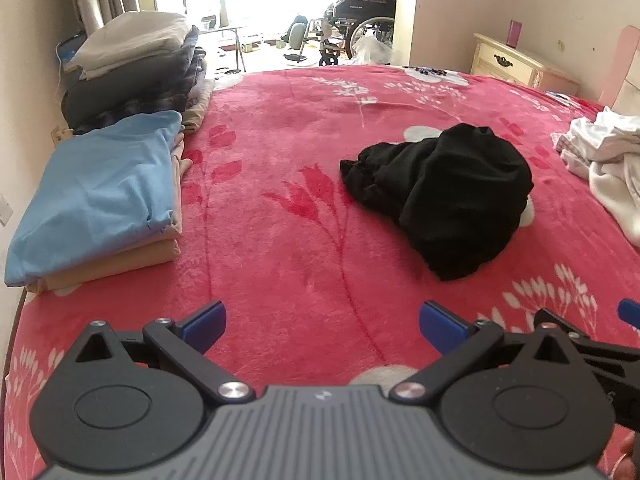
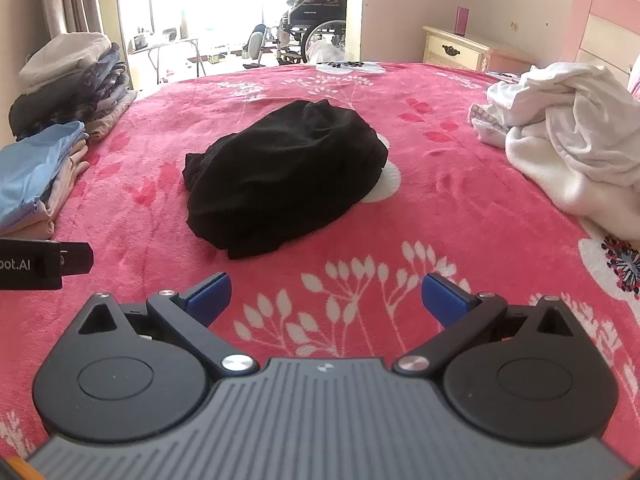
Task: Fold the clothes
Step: 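Move both grippers toward the crumpled black T-shirt on the bedspread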
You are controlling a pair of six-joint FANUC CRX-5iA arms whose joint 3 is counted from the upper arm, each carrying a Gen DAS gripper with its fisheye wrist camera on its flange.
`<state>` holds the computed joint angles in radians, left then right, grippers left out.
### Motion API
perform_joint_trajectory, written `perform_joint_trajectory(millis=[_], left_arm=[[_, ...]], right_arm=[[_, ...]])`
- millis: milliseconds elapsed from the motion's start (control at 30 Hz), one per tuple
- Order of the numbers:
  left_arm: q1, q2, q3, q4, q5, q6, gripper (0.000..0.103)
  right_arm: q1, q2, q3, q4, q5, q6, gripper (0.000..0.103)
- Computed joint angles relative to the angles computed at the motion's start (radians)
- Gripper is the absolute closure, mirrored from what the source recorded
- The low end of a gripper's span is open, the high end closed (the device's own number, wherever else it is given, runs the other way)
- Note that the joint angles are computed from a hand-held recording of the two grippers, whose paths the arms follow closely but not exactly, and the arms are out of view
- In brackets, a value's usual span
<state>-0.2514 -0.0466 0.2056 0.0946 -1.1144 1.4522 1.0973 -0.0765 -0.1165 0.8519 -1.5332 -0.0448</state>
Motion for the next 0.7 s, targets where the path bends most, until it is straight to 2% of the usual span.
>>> perform_joint_trajectory(millis=[100, 267, 400, 700], left_arm=[[0.013, -0.018, -0.023, 0.012, 0.022, -0.034, 0.000], [-0.014, 0.003, 0.007, -0.070, 0.013, 0.001, 0.000], [-0.006, -0.015, -0.023, -0.051, 0.046, -0.004, 0.000], [-0.013, -0.033, -0.035, -0.087, 0.088, 0.046, 0.000]], right_arm=[[-0.004, -0.006, -0.004, -0.010, 0.005, 0.005, 0.001], [-0.015, 0.001, 0.003, -0.025, 0.002, 0.033, 0.001], [-0.007, 0.023, 0.012, -0.010, -0.011, 0.035, 0.001], [-0.002, 0.018, 0.004, 0.014, -0.010, 0.027, 0.001]])
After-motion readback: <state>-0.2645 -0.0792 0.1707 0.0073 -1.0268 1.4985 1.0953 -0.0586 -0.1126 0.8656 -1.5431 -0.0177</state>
